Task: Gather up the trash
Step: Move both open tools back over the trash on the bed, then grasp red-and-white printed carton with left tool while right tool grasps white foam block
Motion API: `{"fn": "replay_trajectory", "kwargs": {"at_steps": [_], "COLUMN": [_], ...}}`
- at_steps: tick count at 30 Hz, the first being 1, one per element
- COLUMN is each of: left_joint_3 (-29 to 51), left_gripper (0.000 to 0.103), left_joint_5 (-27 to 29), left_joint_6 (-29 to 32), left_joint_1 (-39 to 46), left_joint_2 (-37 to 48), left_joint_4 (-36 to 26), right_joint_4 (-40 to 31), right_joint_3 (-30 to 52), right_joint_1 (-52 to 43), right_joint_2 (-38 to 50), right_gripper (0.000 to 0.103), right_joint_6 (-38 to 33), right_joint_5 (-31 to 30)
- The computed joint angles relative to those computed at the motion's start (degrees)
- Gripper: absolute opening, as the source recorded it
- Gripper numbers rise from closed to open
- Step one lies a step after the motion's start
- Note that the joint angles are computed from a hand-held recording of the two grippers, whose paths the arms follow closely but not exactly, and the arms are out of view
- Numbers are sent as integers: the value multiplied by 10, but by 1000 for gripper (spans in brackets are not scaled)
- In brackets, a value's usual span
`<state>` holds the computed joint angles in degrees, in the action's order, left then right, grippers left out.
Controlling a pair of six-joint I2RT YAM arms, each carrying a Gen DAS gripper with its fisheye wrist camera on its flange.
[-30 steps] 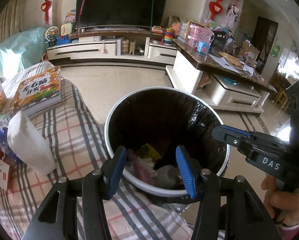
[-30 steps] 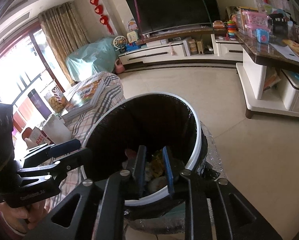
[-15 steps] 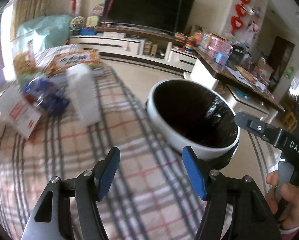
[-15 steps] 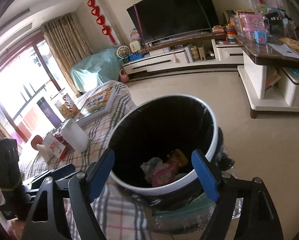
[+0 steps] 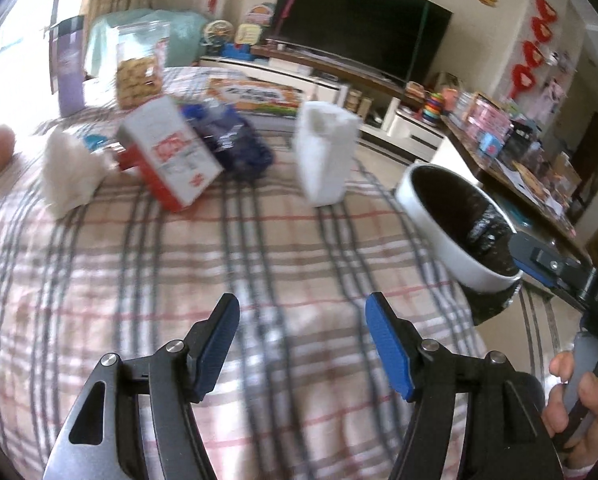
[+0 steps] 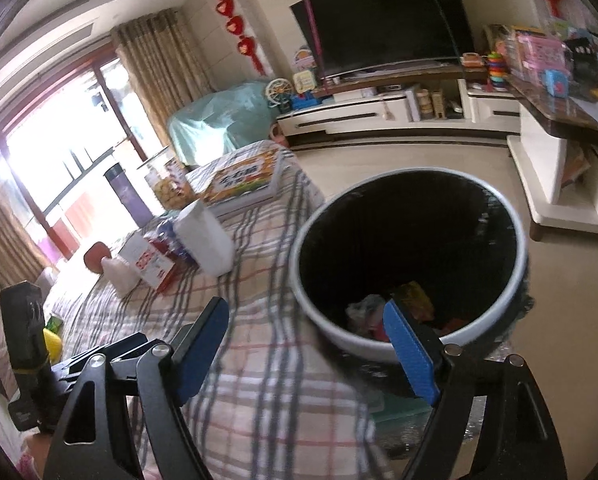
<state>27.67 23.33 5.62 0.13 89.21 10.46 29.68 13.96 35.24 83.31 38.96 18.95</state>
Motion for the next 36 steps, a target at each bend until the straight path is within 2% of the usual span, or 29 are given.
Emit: {"fn": "replay_trajectory", "kwargs": {"at_steps": [10, 16, 25, 36], "left_joint_3": [2, 3, 70, 163], "left_gripper": [65, 65, 65, 65], "left_joint_5": [23, 17, 9, 1], "left_joint_6": [31, 31, 30, 2], "left_joint_1": [99, 116, 115, 82], "left_joint_2": [-16, -24, 58, 147], "left_joint_4": [-34, -45, -34, -32], "right_joint_4": [19, 26, 47, 18], "right_joint_3": [78, 119, 166, 252], "right_joint_1": [65, 71, 65, 29], "right_joint_2": [102, 151, 213, 273], "right_gripper": [82, 82, 81, 78], "right_joint_6": [-1, -11, -30, -79], "right_joint_5": [15, 5, -10, -29]}}
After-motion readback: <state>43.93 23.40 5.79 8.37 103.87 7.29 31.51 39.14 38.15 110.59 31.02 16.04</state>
